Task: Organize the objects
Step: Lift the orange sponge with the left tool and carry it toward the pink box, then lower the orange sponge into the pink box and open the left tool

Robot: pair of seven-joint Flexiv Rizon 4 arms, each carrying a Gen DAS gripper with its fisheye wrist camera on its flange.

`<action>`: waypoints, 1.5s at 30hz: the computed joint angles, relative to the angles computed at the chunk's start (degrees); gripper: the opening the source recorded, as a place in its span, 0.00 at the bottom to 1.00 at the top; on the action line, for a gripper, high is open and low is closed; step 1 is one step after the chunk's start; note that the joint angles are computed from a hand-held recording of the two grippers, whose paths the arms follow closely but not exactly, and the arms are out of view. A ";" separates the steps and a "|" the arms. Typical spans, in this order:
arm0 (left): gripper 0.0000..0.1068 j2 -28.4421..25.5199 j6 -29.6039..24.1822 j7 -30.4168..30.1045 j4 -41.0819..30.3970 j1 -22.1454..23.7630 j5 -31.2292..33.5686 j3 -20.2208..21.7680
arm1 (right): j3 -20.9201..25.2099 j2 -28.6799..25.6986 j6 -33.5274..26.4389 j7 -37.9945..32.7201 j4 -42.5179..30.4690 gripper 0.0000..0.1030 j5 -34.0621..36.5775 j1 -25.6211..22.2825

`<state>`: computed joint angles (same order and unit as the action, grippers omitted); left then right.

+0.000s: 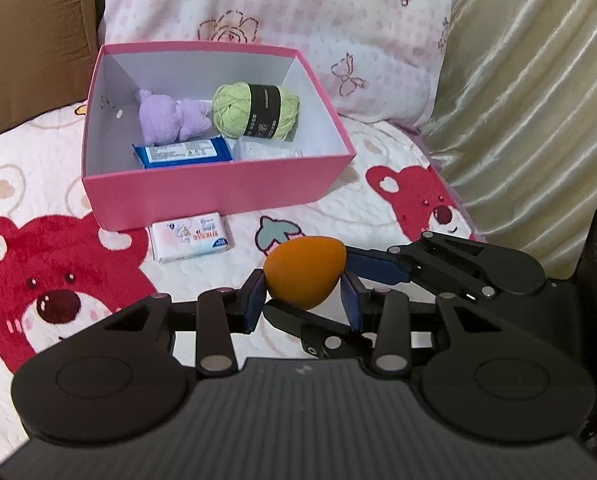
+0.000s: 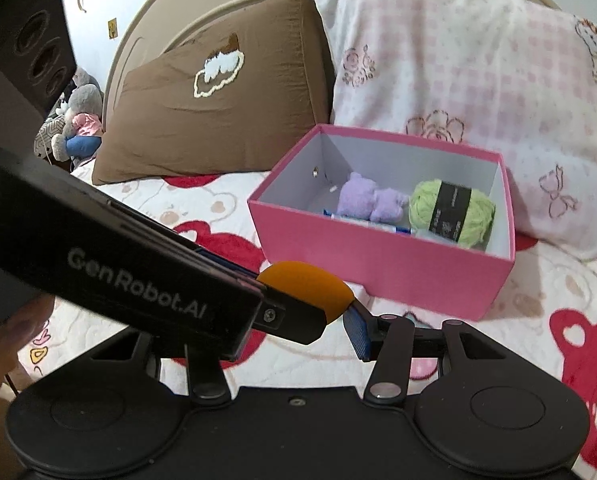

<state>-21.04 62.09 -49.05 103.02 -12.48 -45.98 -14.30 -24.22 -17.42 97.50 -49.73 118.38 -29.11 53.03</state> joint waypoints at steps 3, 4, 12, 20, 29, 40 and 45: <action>0.36 -0.57 -2.66 -1.21 -2.26 0.89 -0.24 0.27 | 3.63 -0.18 -1.57 -0.90 -2.18 0.53 -0.45 -3.21; 0.36 -0.86 -3.36 -1.79 -3.13 1.07 -0.15 0.43 | 5.90 -0.44 -2.27 -1.19 -3.29 0.53 -0.61 -5.25; 0.36 -4.94 -8.35 -9.30 -12.03 1.73 5.42 2.27 | 20.36 -5.00 -6.82 -3.50 -12.88 0.53 -0.64 -17.88; 0.36 -12.43 -15.70 -19.82 -26.67 1.63 14.59 3.99 | 32.83 -11.37 -13.40 -12.40 -24.52 0.53 5.57 -27.72; 0.36 -21.67 -21.35 -27.52 -39.51 1.90 18.01 3.50 | 36.89 -17.45 -25.77 -20.78 -37.36 0.53 15.19 -29.84; 0.37 -32.60 -26.02 -35.31 -54.33 1.17 19.89 3.70 | 36.75 -25.04 -36.23 -30.00 -50.51 0.52 21.30 -29.87; 0.37 -37.82 -29.43 -39.97 -62.60 0.73 20.76 4.41 | 35.67 -28.55 -42.90 -31.25 -57.67 0.52 22.64 -29.01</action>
